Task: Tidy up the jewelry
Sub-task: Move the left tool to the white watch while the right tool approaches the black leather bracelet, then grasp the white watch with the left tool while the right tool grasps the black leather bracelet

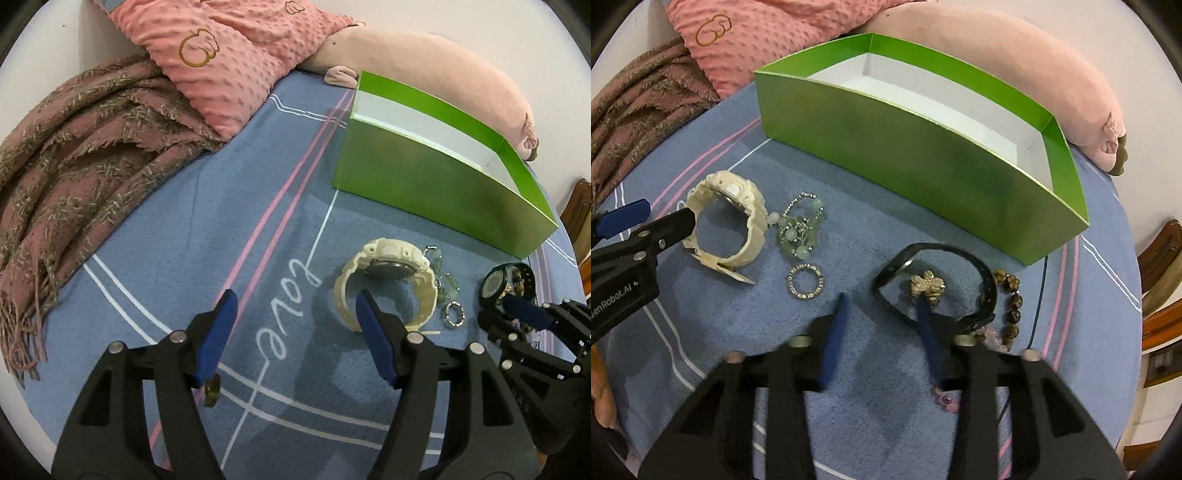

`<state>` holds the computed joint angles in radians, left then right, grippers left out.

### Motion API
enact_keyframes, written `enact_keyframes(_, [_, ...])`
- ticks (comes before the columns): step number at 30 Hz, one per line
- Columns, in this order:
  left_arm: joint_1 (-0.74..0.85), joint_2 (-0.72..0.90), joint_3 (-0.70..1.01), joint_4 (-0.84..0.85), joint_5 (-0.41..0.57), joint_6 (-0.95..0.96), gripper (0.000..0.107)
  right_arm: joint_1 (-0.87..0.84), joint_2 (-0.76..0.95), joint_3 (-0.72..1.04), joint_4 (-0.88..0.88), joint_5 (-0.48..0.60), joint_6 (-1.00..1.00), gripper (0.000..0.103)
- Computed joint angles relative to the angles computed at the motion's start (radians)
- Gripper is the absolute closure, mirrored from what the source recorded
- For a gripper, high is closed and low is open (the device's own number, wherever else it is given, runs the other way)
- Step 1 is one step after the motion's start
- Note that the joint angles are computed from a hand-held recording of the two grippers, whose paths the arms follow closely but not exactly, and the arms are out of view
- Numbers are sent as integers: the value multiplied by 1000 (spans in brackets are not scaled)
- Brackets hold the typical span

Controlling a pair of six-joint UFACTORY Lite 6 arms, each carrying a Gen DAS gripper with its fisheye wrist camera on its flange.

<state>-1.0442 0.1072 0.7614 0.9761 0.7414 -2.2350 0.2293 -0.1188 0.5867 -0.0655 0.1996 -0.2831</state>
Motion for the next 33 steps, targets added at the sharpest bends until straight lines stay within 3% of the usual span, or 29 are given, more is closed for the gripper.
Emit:
enact_keyframes(8, [0,22,24,0,-9,19,37,-16,9,15,168,0,-170,95])
enact_keyframes(17, [12,32,27,1,-29,20,37,-16,-102,-37,347,57,-355,96])
enact_keyframes(19, [12,34,29,0,-30,21,37,-24,-120,-44,393,70,-400,100])
enact_keyframes(25, [7,30,30,3,-25,30,37,-83,-106,-14,541,96,-553,101])
enact_keyframes(33, [64,-125,-84,4,-100,34,37,-181,-104,22,709,184,-736,101])
